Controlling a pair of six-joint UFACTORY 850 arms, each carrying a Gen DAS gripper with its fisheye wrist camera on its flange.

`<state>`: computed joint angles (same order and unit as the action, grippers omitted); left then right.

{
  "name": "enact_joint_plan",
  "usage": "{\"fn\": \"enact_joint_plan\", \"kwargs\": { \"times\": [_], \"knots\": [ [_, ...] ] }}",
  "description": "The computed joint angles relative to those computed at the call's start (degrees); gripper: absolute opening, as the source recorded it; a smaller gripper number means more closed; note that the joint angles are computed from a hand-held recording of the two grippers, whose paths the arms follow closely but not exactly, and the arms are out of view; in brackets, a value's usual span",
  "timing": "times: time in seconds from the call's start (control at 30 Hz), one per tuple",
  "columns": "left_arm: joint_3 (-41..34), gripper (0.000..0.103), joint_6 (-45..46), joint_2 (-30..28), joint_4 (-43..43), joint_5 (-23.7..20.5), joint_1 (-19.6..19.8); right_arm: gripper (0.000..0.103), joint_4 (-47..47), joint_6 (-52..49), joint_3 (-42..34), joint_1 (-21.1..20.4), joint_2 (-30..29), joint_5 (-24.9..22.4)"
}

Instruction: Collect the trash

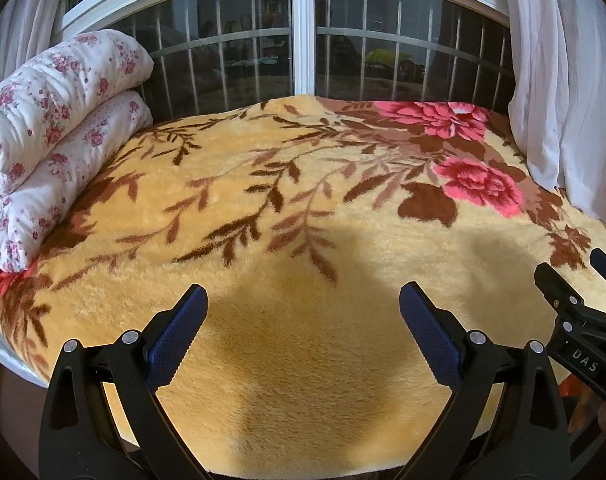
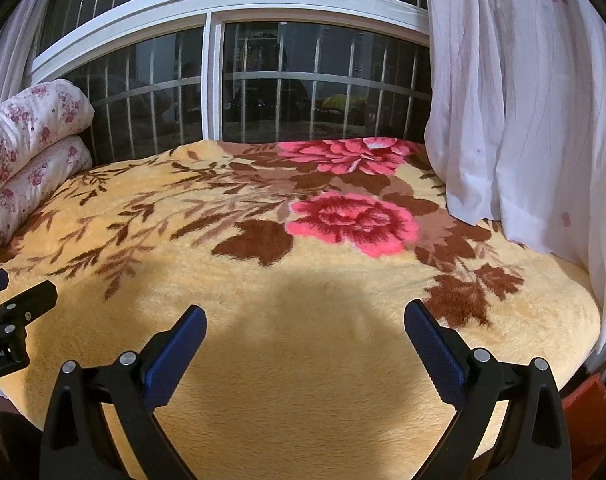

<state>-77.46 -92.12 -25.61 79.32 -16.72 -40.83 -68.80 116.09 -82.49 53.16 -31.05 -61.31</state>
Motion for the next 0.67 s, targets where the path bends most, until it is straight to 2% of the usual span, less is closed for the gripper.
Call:
{"fn": "enact_joint_plan", "kwargs": {
  "times": [0.13, 0.4, 0.5, 0.57, 0.67],
  "knots": [
    [0.17, 0.094, -0.56, 0.06, 0.57, 0.75, 0.19, 0.098, 0.15, -0.20, 0.01, 0.02, -0.11, 0.10],
    [0.88, 0.094, -7.64, 0.76, 7.48, 0.80, 0.37, 0.098, -0.13, 0.51, 0.78, -0.02, 0.17, 0.46],
    [0.44, 0.094, -5.95, 0.57, 5.48, -1.49, -0.07, 0.098, -0.18, 0.74, 0.94, 0.00, 0.18, 0.19],
    [0.30, 0.094, -3.65, 0.62, 4.30, 0.00, 0.16, 0.098, -0.16, 1.22, 1.06, 0.14, 0.17, -0.15],
    [0.55, 0.094, -5.78, 0.74, 6.97, -1.70, -0.22, 0.098, 0.09, 1.60, 0.81, 0.35, 0.13, -1.03]
  ]
}}
